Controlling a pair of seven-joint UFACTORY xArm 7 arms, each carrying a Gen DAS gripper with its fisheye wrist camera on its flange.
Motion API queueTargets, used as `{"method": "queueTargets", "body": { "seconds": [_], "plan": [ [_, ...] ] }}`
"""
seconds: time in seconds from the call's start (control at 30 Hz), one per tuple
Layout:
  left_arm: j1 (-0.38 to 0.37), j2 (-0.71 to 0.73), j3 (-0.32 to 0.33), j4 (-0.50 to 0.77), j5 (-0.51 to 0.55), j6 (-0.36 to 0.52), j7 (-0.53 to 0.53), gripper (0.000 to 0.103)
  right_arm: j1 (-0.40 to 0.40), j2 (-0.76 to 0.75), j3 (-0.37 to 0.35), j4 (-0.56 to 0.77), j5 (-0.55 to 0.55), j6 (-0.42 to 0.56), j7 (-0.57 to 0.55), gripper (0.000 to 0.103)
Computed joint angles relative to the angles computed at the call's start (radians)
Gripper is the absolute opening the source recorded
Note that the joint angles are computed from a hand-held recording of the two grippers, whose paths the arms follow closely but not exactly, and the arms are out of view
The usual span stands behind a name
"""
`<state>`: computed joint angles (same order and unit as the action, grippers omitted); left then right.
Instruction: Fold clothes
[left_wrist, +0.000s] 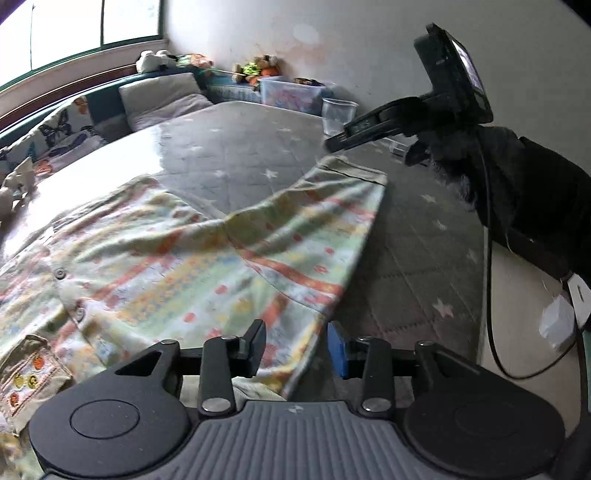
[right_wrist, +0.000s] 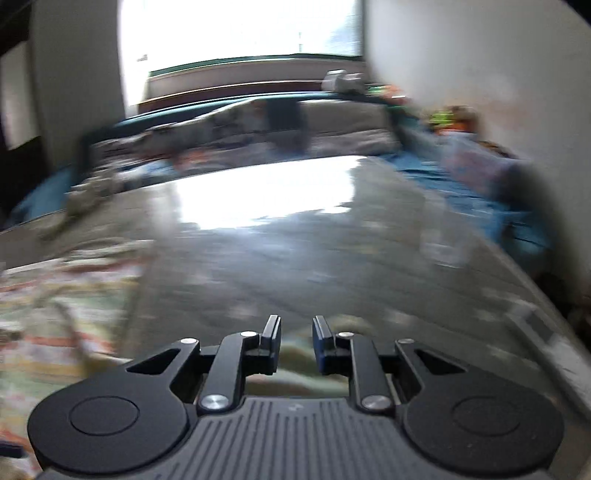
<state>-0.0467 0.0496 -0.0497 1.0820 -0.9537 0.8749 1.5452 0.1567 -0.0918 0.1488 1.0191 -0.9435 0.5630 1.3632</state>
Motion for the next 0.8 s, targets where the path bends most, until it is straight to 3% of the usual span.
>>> {"method": "queueTargets", "body": {
  "seconds": [0.17, 0.4, 0.7, 0.73, 0.8],
  "plan": [
    [-0.006, 0.041, -0.013, 0.030, 0.020, -0.025, -0.040, 0.041, 0.035, 0.207, -0.031, 0.212, 0.139, -0.138, -0.233, 0.018],
    [0.015, 0.078, -0.025, 0.062, 0.024, 0.016, -0.051, 0.043, 0.061, 0.499, -0.030, 0.548, 0.382, -0.133, -0.555, 0.019],
    [0.033, 0.097, -0.030, 0.089, 0.027, 0.068, -0.057, 0.045, 0.111, 0.703, -0.096, 0.782, 0.545, -0.098, -0.704, 0.018],
    [0.034, 0.098, -0.031, 0.092, 0.028, 0.072, -0.058, 0.045, 0.118, 0.709, -0.107, 0.788, 0.556, -0.103, -0.718, 0.016],
    [0.037, 0.099, -0.031, 0.094, 0.029, 0.077, -0.056, 0.045, 0.142, 0.720, -0.137, 0.807, 0.573, -0.094, -0.730, 0.002]
  ]
}}
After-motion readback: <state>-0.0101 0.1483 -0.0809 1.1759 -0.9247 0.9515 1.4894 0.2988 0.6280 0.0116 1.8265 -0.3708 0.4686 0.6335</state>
